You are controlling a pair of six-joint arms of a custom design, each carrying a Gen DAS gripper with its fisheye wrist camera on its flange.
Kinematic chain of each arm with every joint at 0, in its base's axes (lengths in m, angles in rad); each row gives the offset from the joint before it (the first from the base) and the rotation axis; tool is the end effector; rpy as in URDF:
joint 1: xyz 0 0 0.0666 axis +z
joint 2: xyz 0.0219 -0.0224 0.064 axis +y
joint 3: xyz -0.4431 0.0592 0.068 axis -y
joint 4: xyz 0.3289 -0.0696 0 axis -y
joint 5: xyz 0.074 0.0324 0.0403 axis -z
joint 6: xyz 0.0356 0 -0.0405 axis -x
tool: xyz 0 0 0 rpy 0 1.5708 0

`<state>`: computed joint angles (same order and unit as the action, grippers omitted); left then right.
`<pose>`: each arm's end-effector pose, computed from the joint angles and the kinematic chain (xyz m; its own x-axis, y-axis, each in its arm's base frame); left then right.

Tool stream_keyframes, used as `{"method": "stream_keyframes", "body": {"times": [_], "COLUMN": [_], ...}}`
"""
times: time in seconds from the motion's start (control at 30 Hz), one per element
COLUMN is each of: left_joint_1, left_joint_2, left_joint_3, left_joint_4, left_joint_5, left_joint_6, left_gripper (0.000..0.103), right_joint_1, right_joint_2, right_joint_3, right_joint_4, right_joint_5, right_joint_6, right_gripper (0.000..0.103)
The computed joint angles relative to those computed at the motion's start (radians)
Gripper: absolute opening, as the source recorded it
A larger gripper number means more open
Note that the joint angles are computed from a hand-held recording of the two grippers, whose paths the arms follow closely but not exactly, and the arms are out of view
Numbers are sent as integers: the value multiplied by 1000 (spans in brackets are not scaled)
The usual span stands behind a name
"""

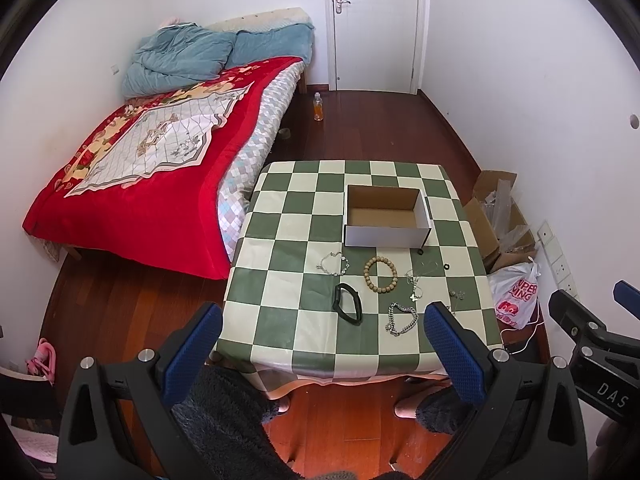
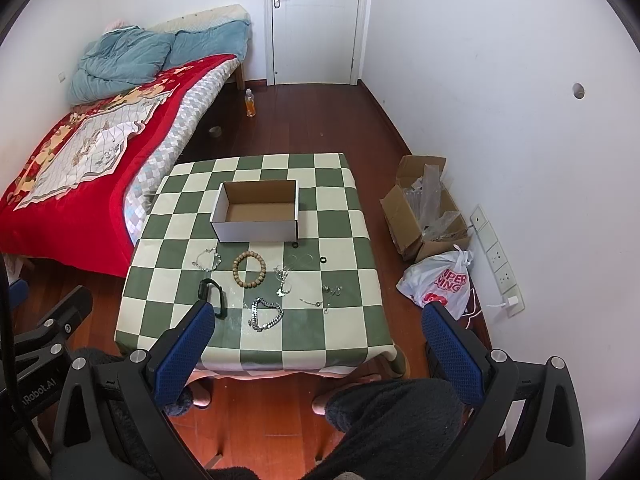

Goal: Organize jewelry

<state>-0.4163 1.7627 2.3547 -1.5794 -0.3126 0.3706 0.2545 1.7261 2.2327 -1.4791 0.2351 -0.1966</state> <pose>0.4665 -0.1947 0.6460 -0.7947 -0.0254 -0.6064 -0.0622 0.9973 0.0397 0.4921 0.1190 0.6276 -0.8073 -0.0137 -0.5900 0.0406 0.9961 -0.0787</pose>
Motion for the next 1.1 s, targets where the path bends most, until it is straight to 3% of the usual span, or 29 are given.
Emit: {"method": "stream_keyframes", "body": {"times": [0.43, 0.67, 0.8, 0.93, 1.1], "left_joint_1": [-4, 35, 65, 100, 136], "left_joint_2": [22, 67, 120, 186, 273], "left_joint_3": [45, 75, 71, 41, -6], "left_joint_4": [-19, -10, -3, -10, -24], "left_joint_5": [-4, -76, -128, -129, -50], "left_joint_6": [-1, 0, -6, 8, 41], "left_gripper": [103, 103, 103, 103, 103], "right_joint_1": [-5, -35, -69, -99, -88], "right_joint_2": [1, 25, 87, 183, 316], "right_joint_3": [3, -17, -26, -18, -15], "right_joint_4": [4, 53, 59, 42, 12], "right_joint_5": [1, 18, -18, -112, -89], "right_joint_6": [-9, -3, -20, -26, 1], "right_gripper": [103, 103, 103, 103, 103]}}
